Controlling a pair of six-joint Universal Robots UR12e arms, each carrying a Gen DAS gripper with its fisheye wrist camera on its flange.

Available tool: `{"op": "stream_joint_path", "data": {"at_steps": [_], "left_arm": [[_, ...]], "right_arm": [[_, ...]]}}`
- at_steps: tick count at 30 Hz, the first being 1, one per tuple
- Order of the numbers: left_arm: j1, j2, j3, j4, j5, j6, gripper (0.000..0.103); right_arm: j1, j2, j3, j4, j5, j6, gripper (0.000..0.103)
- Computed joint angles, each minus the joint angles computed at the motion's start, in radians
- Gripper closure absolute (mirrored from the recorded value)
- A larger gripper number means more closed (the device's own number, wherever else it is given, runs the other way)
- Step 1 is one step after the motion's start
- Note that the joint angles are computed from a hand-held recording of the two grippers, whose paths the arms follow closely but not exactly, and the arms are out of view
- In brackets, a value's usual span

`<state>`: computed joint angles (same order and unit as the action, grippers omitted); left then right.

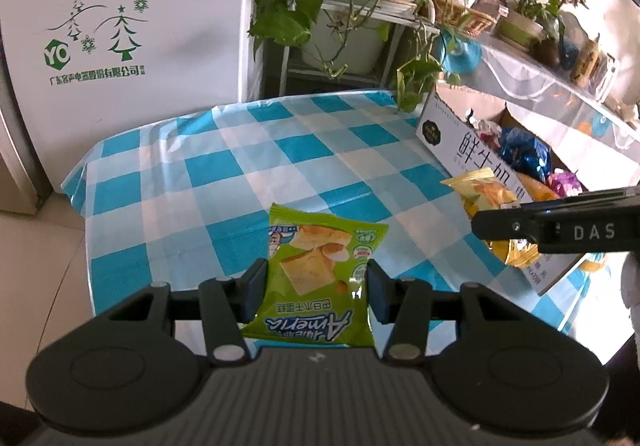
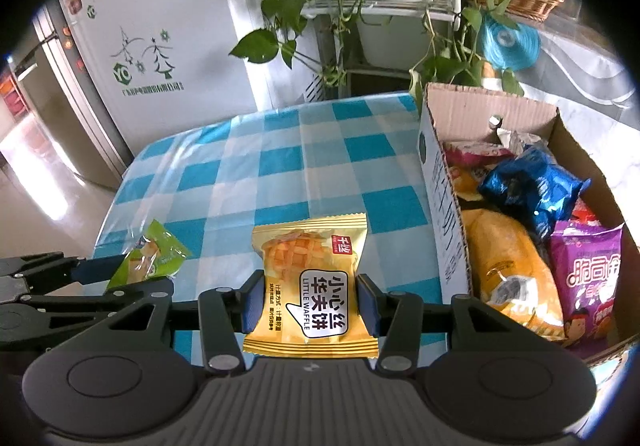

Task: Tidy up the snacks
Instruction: 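Carry the green packet and yellow waffle cake over the box with both grippers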

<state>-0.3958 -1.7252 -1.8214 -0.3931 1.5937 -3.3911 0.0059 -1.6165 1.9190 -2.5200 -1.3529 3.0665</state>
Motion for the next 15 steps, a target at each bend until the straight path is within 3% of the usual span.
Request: {"op": "stream_joint_path", "data": {"at_steps": [8,15], "left_arm": [[-0.015,0.000,0.023,0.006,0.004,-0.038,0.053],[-0.043,-0.023,0.078,0.024,-0.007,-0.019,0.053]], "right_arm": [[-0.027,-0.021,0.010,-0.055,0.032,0.005,0.048],[-0.078,-0.048,0.022,-0.142,0.014,0.018,0.048]]}}
